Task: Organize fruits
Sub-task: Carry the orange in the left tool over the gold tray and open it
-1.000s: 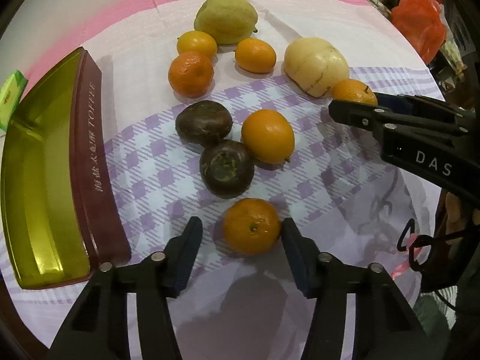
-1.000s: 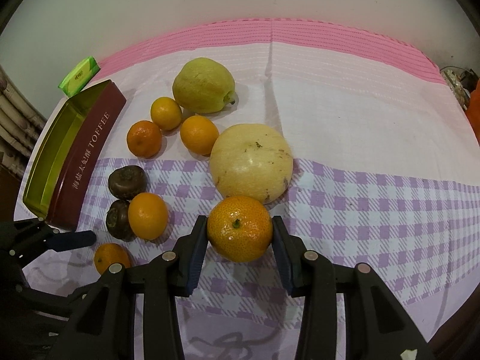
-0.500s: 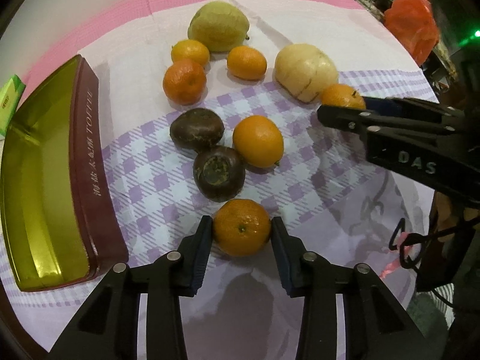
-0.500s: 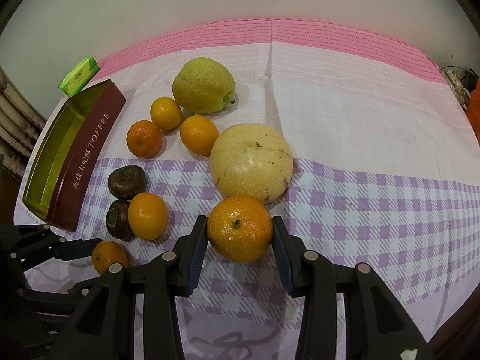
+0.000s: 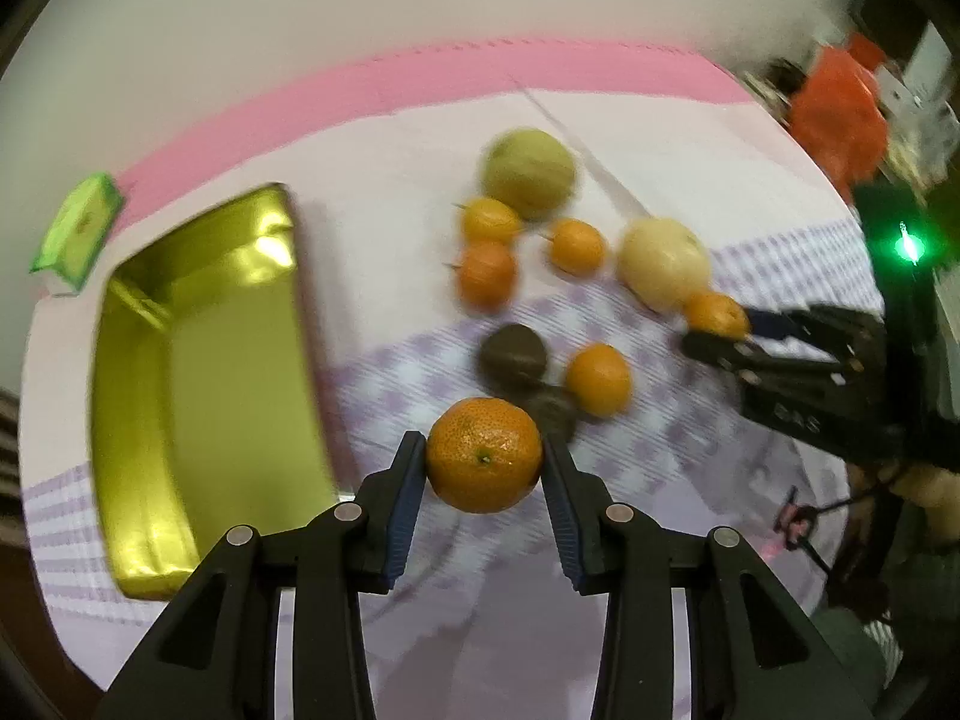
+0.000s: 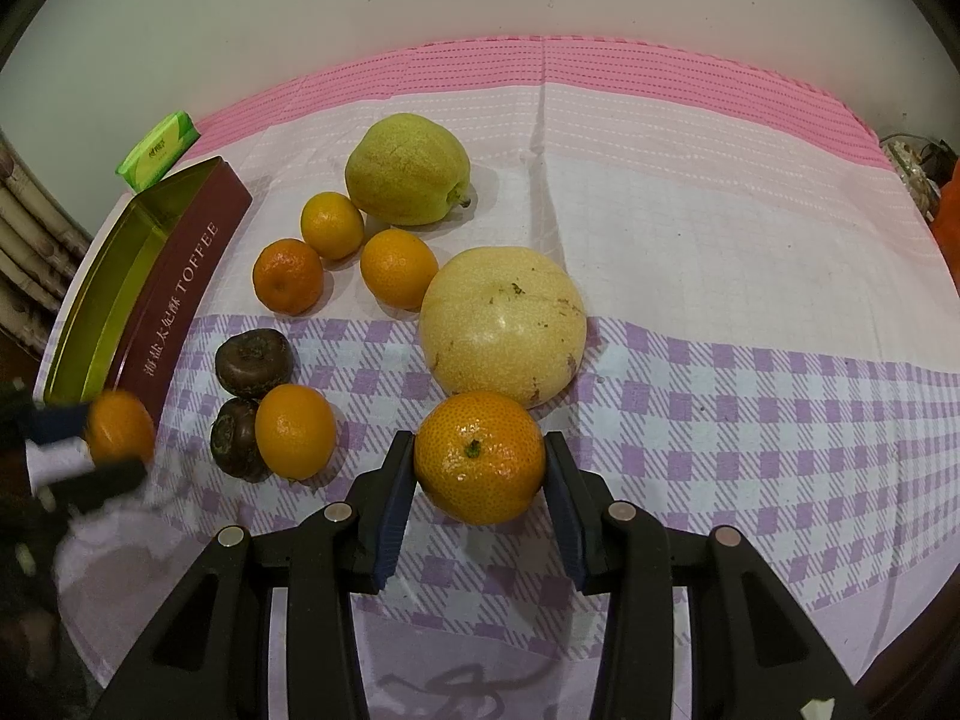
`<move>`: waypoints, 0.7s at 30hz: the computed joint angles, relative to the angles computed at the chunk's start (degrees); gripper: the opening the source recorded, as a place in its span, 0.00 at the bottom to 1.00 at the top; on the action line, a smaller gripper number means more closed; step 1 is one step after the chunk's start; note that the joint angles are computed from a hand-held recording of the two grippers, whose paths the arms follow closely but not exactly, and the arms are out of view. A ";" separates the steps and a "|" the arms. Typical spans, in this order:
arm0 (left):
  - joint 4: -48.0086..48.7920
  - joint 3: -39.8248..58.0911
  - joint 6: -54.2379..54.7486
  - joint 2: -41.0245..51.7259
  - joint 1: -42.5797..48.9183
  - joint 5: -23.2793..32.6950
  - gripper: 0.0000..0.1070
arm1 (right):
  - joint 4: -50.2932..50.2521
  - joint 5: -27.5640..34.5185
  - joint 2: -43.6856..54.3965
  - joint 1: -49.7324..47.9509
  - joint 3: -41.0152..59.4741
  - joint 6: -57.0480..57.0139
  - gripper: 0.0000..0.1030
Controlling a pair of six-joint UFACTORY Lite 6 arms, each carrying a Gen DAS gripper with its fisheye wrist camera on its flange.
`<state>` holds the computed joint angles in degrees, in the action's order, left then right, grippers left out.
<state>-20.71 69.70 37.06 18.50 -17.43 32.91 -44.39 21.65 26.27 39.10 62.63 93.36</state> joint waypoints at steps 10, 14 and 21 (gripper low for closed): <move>8.65 12.34 -6.83 10.20 11.02 -0.87 0.37 | 1.03 0.25 1.33 0.11 1.12 -1.24 0.38; 11.63 15.68 -8.91 13.42 14.41 -0.96 0.37 | 2.21 0.39 2.11 0.03 2.09 -2.68 0.38; 13.89 17.85 -9.49 16.97 18.16 -0.96 0.37 | 3.59 0.68 2.76 0.17 2.77 -4.44 0.38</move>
<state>-6.82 87.55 27.56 35.47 0.73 31.96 -40.80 22.33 29.03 39.28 65.40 88.92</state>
